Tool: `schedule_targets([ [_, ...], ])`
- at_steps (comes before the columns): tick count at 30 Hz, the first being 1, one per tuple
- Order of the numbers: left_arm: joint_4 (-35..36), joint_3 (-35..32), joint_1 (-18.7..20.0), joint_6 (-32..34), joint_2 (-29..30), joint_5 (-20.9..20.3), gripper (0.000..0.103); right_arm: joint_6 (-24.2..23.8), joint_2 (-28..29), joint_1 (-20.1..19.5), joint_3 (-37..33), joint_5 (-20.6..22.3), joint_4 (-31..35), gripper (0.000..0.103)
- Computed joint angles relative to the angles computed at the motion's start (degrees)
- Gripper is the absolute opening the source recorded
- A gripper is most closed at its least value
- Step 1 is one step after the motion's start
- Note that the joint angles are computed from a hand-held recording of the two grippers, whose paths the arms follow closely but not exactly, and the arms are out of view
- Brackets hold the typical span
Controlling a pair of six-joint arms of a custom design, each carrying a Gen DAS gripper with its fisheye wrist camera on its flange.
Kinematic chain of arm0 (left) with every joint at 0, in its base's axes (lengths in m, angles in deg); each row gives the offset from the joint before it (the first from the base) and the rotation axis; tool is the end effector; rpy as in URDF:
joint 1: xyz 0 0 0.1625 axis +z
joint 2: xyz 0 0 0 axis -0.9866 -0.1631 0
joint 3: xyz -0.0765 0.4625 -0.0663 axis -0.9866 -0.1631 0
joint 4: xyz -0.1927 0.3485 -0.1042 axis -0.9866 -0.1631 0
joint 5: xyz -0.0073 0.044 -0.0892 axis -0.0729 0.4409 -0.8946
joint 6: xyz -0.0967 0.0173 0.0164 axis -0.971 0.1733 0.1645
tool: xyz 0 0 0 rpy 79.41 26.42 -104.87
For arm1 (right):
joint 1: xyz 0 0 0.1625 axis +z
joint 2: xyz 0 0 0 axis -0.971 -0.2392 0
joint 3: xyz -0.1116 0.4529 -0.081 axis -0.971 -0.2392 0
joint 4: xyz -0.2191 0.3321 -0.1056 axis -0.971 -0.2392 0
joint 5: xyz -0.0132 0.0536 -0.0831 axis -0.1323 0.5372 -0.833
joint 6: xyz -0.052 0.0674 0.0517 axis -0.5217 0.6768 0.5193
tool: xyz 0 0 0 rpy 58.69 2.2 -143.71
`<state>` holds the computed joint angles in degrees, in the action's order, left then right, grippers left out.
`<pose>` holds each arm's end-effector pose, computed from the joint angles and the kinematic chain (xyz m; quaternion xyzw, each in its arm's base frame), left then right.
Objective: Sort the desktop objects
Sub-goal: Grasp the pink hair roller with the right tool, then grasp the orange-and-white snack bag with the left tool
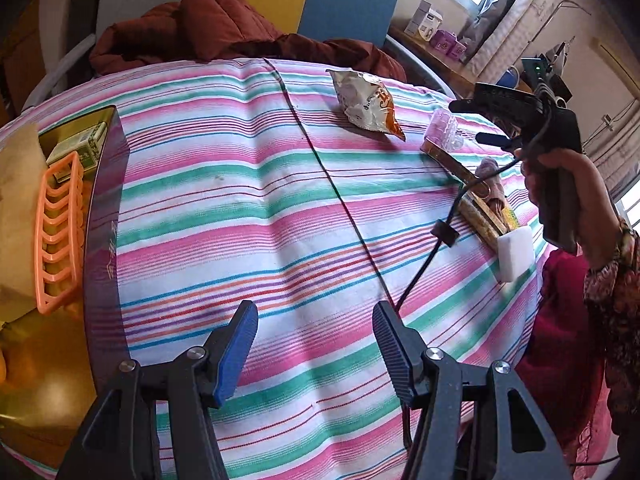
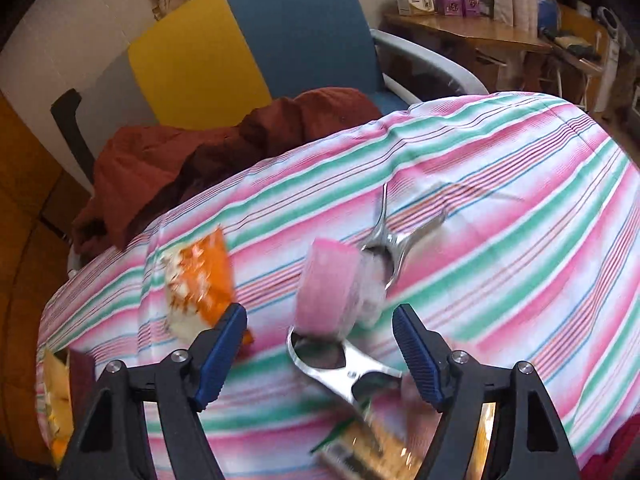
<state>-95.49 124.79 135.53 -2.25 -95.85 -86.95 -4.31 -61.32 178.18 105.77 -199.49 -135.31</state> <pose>-0.0871 -0.4284 0.2779 0.2549 0.9428 -0.0964 0.1921 0.1961 -0.5862 0.1882 -0.0532 -0.9025 0.3259 0.2763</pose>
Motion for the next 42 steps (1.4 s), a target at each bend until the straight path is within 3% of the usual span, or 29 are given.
schedule_targets([
  [5, -1.02, -1.84, 0.13, 0.08, 2.84, 0.95, 0.06, -1.24, 1.38, -1.82, -2.14, 0.14, 2.85, 0.076],
  [10, -3.34, -5.25, 0.49, -0.1, 8.19, -0.3, 0.061, -1.22, 0.98, -3.99, -2.85, 4.36, 6.98, 0.06],
  [16, -8.34, -10.37, -0.62, -0.93, 16.74, -1.05, 0.061, 2.66, -1.13, -5.13, -1.38, 7.86, 8.19, 0.059],
  [21, -12.5, -15.17, -2.54, 1.47, 24.9, 0.76, 0.062, 4.76, -3.42, -5.6, 0.79, 10.97, 5.92, 0.059],
  [25, -11.13, -20.01, -2.92, 1.97, 30.78, 2.0, 0.063, 4.28, -3.73, -5.12, 0.84, 9.57, 5.2, 0.059],
  [33, -11.49, -25.07, -4.1, 3.73, 38.63, 10.68, 0.066, 5.07, -3.89, -5.75, 0.74, 10.61, 5.69, 0.059],
  [42, -12.33, -27.23, -2.08, 4.25, 40.84, 8.91, 0.067, 4.9, -3.61, -5.71, 0.22, 10.47, 6.29, 0.059],
])
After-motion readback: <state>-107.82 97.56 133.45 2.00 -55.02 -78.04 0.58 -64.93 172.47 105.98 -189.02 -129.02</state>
